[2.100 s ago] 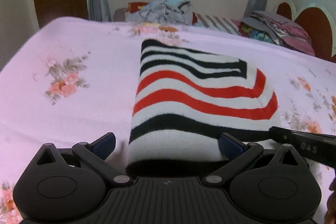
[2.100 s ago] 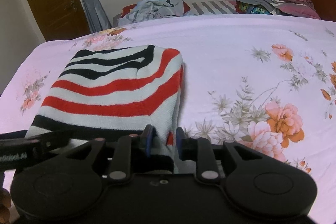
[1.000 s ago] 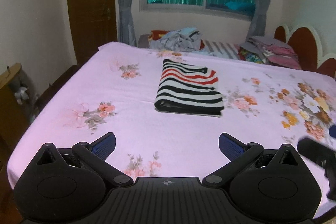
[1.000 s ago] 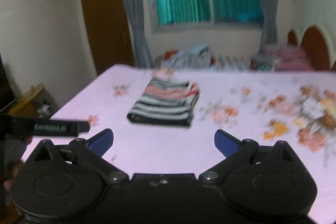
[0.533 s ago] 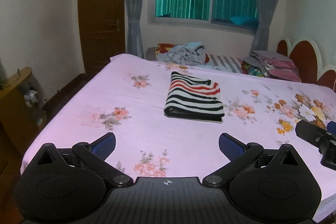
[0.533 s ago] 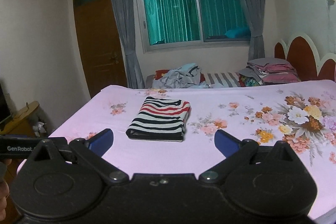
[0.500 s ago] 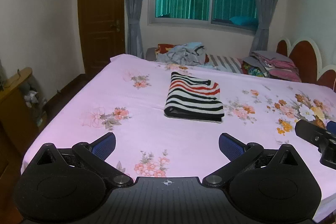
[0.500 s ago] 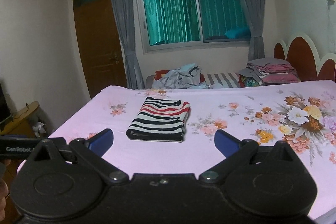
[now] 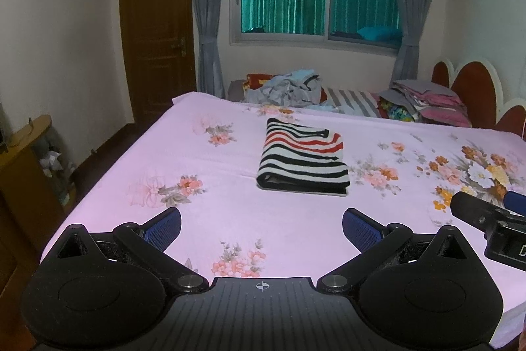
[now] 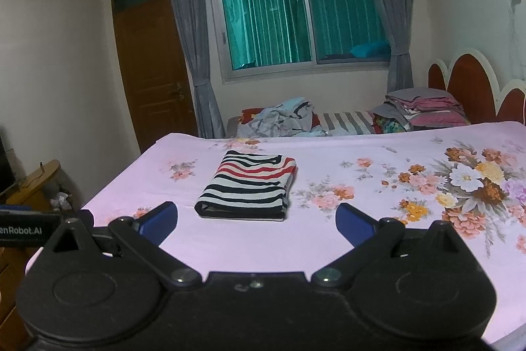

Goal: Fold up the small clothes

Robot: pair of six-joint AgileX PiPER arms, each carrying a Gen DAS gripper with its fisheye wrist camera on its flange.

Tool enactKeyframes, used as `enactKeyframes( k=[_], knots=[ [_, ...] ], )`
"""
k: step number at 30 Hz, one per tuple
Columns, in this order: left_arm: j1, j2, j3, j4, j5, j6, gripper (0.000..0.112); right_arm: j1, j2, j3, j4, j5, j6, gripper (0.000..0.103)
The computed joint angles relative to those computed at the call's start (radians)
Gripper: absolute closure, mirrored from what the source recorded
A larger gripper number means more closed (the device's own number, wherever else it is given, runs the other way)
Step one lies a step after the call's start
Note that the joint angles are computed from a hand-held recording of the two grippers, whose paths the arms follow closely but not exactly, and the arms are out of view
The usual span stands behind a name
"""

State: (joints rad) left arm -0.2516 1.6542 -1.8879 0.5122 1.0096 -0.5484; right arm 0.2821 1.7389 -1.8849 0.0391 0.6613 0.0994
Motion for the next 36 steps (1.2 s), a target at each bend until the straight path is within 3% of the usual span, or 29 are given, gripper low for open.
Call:
enactKeyframes(
  k=[36],
  knots=[
    [-0.033,0.024,-0.039,0.022,0.036,-0.004,0.009,-0.025,0.004,-0.003,0.046,0.016,-0.039,0.001]
  ],
)
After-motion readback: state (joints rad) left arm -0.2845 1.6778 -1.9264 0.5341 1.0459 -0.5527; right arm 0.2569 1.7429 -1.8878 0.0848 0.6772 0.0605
